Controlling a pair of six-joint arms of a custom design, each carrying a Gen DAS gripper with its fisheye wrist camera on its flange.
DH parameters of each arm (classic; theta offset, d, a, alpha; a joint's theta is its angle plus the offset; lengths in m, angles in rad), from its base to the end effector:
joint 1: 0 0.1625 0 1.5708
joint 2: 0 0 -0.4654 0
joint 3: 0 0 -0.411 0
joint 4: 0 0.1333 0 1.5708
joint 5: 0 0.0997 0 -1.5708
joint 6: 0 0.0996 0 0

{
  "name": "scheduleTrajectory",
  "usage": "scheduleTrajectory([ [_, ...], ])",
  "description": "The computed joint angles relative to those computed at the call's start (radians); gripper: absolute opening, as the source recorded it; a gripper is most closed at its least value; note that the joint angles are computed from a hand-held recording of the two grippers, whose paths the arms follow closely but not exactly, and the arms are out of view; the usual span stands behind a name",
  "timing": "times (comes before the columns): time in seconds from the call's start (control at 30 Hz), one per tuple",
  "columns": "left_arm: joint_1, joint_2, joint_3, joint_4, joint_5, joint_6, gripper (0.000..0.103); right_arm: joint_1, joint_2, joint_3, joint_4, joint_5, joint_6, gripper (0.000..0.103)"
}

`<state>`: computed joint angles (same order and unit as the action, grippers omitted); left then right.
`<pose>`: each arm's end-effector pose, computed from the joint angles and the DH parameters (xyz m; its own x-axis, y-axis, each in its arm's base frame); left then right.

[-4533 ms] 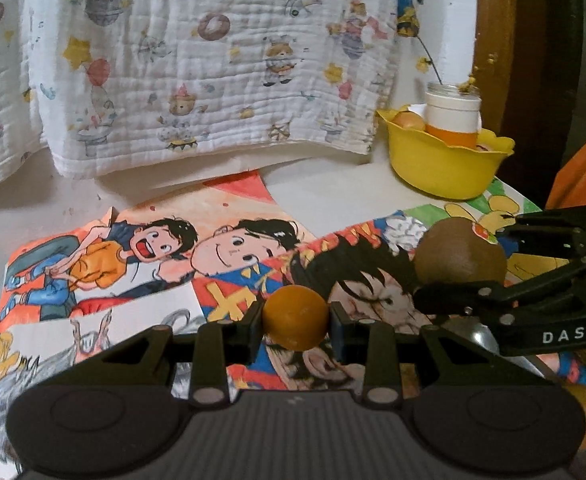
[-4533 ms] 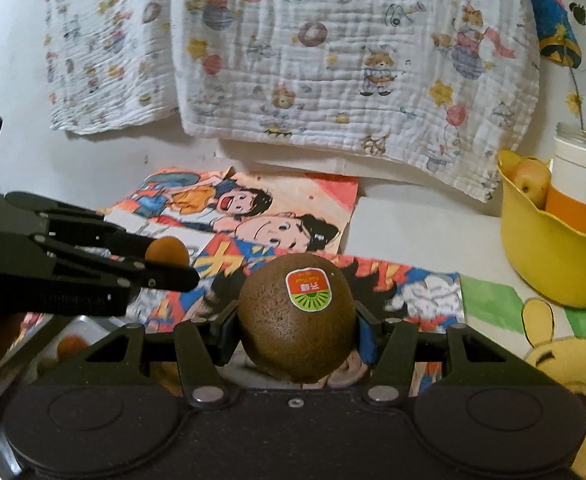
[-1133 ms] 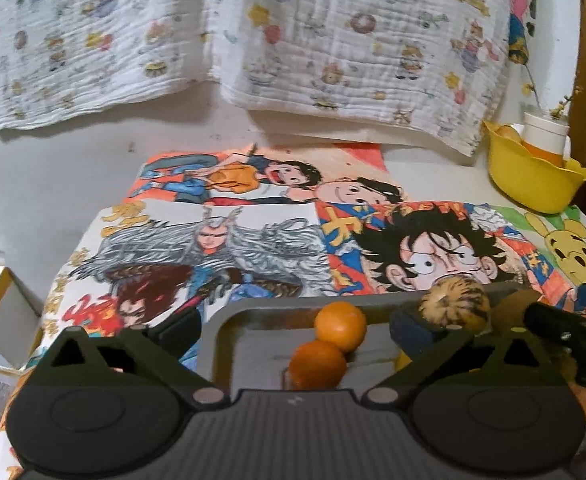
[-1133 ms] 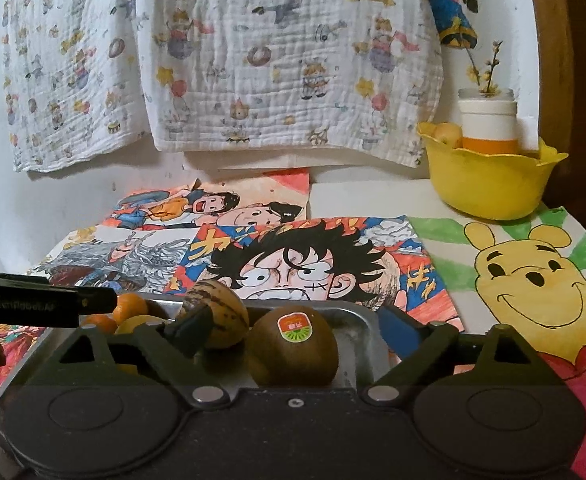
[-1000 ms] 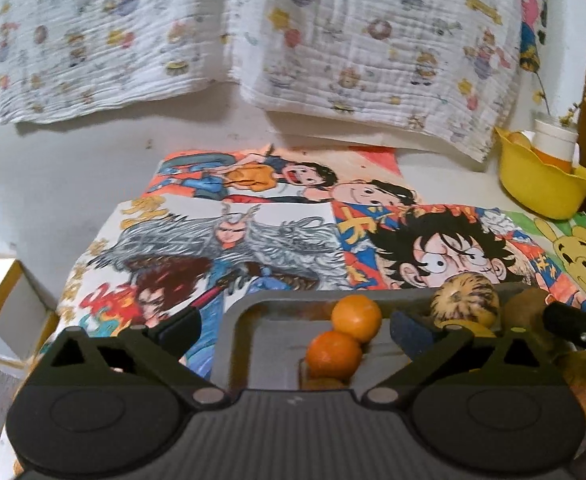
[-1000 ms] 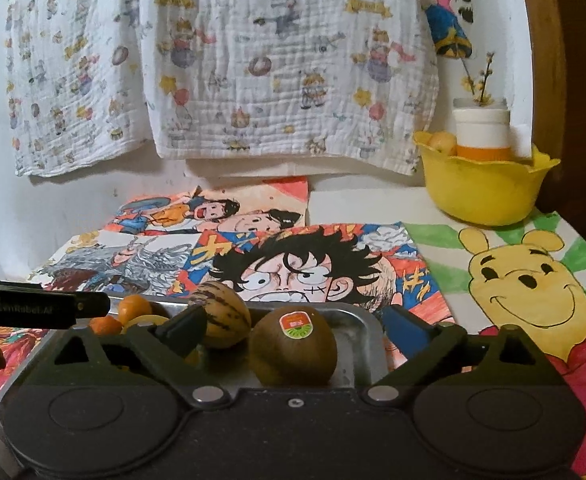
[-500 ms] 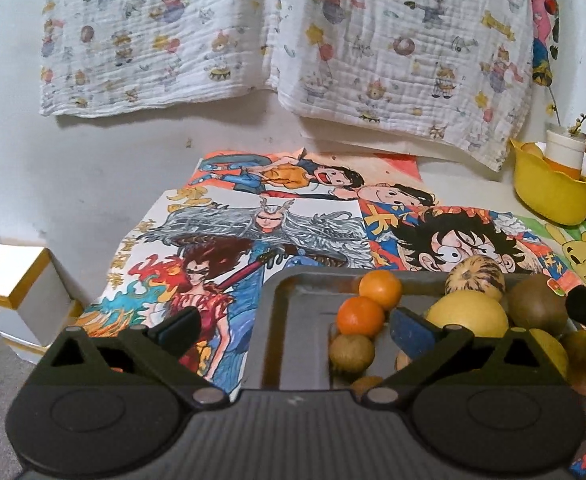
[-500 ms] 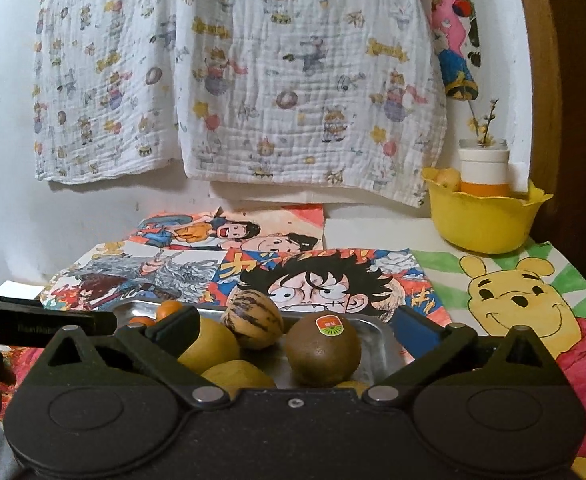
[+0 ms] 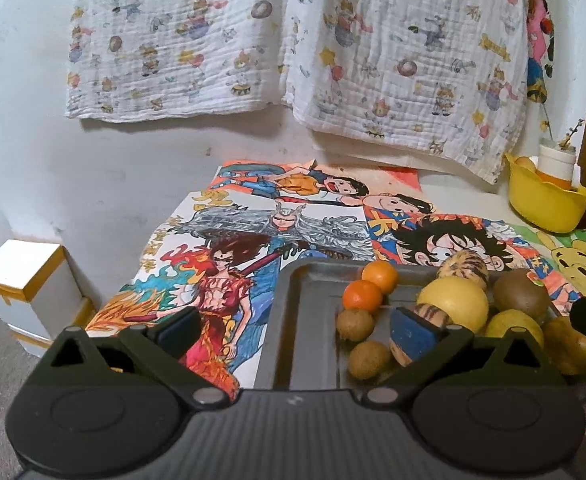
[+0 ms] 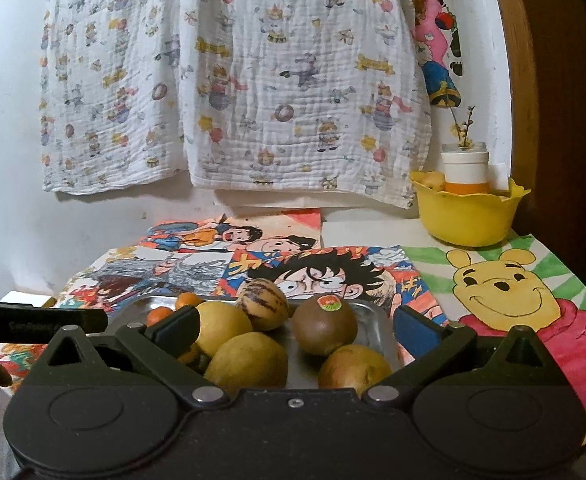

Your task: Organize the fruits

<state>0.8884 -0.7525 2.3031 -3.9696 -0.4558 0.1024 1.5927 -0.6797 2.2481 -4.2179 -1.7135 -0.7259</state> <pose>-0.1090 -0.4873 0.1155 -0.7197 -0.1913 -0.6674 0.4932 0.5356 -0.6855 0.1300 -0.4942 0.0853 -0.7353 -0.2360 0.6353 -0.6665 0.4221 -0.6146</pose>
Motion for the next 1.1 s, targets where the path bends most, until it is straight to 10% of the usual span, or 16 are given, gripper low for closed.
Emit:
scheduleTrajectory([
  [0.67,-0.131,0.000,0.194,-0.061,0.136,-0.144,0.103,-0.047,0.004,0.170,-0.214,0.093,-0.016,0.102],
  [1.1,-0.196,0.096,0.305,-0.229,0.103,-0.117,0.103,-0.119,0.049,0.265,-0.351,0.224,-0.050,0.102],
])
